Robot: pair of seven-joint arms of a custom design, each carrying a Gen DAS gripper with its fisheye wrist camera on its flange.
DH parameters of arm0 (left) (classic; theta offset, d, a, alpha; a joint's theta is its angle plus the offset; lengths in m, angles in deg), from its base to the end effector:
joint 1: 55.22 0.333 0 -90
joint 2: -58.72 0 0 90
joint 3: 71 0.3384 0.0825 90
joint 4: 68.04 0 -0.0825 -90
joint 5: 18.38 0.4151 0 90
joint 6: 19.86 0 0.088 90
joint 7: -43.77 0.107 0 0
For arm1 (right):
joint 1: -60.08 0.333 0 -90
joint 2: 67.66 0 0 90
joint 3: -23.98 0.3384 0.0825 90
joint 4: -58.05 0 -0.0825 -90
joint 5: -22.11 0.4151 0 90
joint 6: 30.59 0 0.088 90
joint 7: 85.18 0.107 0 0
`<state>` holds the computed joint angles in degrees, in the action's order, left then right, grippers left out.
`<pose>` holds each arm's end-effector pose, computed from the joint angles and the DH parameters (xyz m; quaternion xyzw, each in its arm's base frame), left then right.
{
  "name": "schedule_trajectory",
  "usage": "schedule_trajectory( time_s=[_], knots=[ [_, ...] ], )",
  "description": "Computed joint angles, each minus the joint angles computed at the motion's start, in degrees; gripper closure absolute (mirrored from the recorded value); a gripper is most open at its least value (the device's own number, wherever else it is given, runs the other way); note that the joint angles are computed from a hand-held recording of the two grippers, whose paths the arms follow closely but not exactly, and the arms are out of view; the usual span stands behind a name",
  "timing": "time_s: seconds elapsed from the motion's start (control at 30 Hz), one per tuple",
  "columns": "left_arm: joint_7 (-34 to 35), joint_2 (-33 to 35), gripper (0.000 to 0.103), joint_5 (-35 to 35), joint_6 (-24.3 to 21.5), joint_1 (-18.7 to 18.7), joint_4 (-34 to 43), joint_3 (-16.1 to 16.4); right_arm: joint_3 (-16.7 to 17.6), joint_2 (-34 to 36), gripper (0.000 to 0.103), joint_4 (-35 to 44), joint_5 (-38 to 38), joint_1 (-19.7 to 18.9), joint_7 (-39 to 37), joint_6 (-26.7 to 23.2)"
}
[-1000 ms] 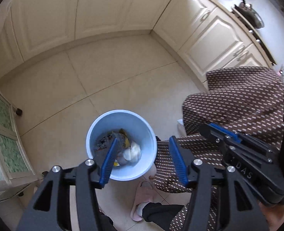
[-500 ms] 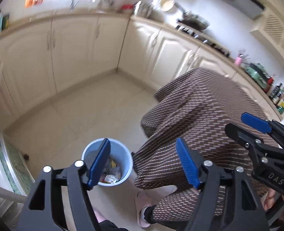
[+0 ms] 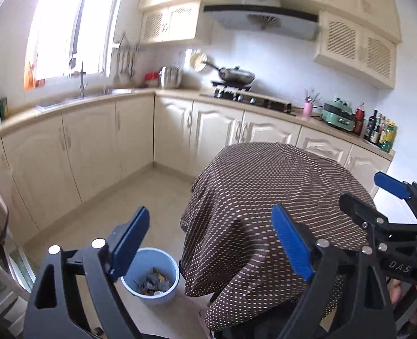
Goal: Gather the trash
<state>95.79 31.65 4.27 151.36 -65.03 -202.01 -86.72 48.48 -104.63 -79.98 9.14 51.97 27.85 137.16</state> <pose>0.4108 -0.2542 0.6448 -0.5390 0.6497 -0.4467 0.2963 0.4044 0.1857 0.6579 -0.6374 0.5445 -0.4005 0.3699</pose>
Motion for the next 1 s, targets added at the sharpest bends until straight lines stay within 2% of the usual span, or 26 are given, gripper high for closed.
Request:
schedule_trajectory(
  time_s=[0.1, 0.23, 0.3, 0.47, 0.63, 1.0],
  knots=[
    [-1.54, -3.82, 0.011, 1.24, 0.50, 0.68, -1.63, -2.06, -0.22, -4.50, 0.009, -2.66, 0.77, -0.28, 1.24, 0.98],
    [-4.35, -8.79, 0.010, 3.74, 1.50, 3.23, -3.10, -5.78, -0.83, -10.97, 0.008, -6.40, 2.47, -0.10, 1.19, 1.83],
    [-4.95, -10.29, 0.009, 4.37, 2.35, 3.47, -3.74, -6.06, -0.23, -13.29, 0.008, -7.49, 3.24, -0.71, 0.94, 2.22],
    [-8.23, -15.23, 0.008, 6.43, 3.60, 7.66, -5.22, -9.96, 0.59, -18.47, 0.008, -9.94, 4.75, -2.17, -0.45, 3.41],
    [-9.50, -16.49, 0.008, 7.26, 3.73, 8.46, -5.28, -11.05, 0.72, -20.37, 0.007, -11.42, 6.91, -3.20, -2.19, 5.61],
    [-10.24, -17.51, 0.008, 7.70, 4.11, 8.05, -6.42, -10.56, 1.04, -20.82, 0.007, -12.20, 9.94, -2.97, -4.79, 5.20]
  ],
)
